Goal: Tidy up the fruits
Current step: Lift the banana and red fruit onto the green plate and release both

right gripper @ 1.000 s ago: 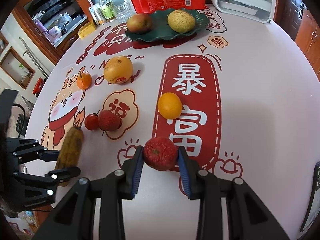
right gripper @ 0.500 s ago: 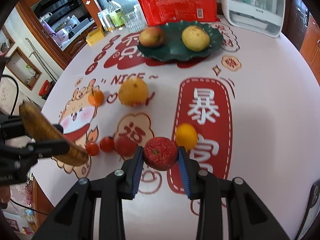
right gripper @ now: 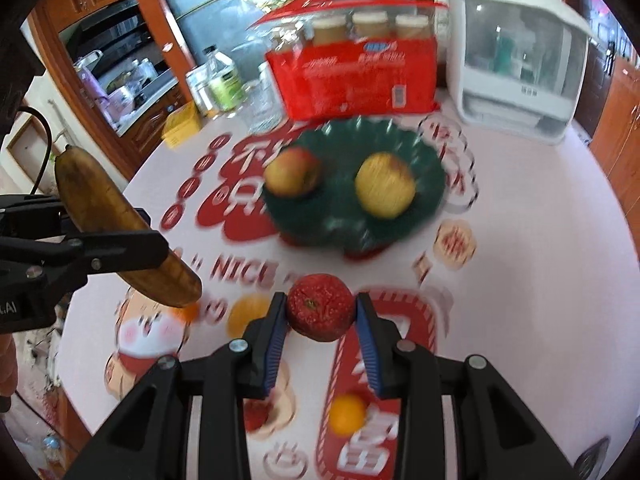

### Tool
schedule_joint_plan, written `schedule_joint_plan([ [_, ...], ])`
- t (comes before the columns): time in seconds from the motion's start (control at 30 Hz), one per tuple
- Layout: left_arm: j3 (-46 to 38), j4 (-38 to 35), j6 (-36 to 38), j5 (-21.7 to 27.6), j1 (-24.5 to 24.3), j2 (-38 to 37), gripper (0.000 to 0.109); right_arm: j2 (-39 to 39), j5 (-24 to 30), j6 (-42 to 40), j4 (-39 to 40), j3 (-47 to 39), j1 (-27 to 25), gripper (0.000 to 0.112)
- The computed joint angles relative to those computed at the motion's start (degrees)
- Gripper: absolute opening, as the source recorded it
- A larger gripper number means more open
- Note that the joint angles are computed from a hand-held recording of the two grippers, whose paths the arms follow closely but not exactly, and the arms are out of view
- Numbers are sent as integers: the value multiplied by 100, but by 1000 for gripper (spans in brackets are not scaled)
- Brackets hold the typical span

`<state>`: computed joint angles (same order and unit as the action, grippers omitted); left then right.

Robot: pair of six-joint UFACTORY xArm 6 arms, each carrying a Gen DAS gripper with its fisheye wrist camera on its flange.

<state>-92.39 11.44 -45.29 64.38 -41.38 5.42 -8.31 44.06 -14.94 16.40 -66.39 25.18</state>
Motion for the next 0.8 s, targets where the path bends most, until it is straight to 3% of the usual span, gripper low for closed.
schedule_joint_plan([
  [0.2, -1226, -400, 583, 224, 449, 1152, 33, 1190, 17, 330, -519, -1316, -139, 34],
  [0.37, -1849, -791, 790, 193, 766, 1949, 33, 2207, 248, 716, -462, -2537, -321, 34],
  [0.63, -1717, -610, 543, -787, 902, 2293, 33, 3883, 844, 1335, -413, -4464, -448, 34],
  [0.8, -1704, -564, 458, -1104, 976, 2410, 33, 4709, 1277, 1540, -446, -5563, -412, 34],
])
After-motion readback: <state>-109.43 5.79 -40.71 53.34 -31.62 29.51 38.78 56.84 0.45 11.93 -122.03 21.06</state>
